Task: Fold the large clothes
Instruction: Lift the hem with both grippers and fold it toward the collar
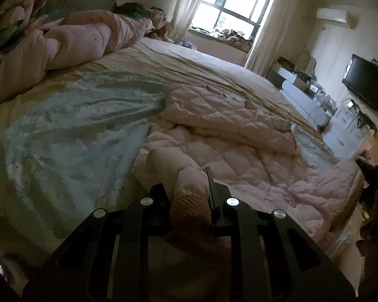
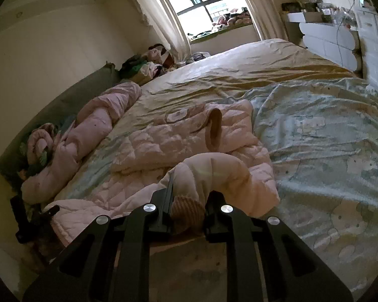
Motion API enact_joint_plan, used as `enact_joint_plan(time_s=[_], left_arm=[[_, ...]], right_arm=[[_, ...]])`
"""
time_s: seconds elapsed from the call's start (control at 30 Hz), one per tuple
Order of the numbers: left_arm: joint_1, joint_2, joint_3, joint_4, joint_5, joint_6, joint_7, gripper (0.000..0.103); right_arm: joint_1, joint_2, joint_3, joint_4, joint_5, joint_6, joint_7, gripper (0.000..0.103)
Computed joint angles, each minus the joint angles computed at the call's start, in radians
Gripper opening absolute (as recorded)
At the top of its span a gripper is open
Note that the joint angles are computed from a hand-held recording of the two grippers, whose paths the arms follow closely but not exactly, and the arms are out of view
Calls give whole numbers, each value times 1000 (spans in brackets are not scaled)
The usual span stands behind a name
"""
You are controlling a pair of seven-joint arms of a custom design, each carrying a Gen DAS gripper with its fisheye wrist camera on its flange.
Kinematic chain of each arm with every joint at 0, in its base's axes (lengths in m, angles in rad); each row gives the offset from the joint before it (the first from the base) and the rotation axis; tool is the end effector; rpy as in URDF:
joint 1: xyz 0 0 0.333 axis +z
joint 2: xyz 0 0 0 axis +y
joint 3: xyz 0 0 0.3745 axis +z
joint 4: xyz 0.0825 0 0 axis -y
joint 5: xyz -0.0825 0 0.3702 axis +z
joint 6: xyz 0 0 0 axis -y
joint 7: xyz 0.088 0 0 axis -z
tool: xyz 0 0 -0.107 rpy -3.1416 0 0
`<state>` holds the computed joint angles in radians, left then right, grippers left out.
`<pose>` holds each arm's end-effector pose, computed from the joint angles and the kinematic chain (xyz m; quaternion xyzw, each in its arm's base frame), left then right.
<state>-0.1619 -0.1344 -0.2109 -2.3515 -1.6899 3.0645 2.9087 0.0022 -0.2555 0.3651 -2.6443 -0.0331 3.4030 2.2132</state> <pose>0.4578 -0.0978 0.4830 -0.6091 0.6540 -0.4174 0.1645 0.4042 0.1718 0.5124 -0.5555 0.6795 -0.1764 0.4456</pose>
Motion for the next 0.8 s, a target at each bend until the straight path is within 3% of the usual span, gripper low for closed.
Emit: enact_joint_plan(time_s=[0.2, 0.3, 0.5, 0.73, 0.8], left_arm=[[-5, 20, 8, 42, 51, 4, -43, 14], [-12, 28, 13, 57, 105, 10, -94, 14], [-21, 41, 21, 90, 105, 15, -89, 14], [-24, 56, 30, 113, 207, 17, -188, 14], [-27, 60, 30, 121, 251, 25, -230, 14]], right_arm=[[-69, 13, 59, 19, 33, 21, -39, 16], [-49, 26, 37, 22, 50, 41, -54, 16], [-64, 36, 56, 29, 121, 52, -116, 16], [-11, 76, 19, 42, 210, 118, -192, 16], [37, 91, -36, 44, 193, 150, -179, 15]])
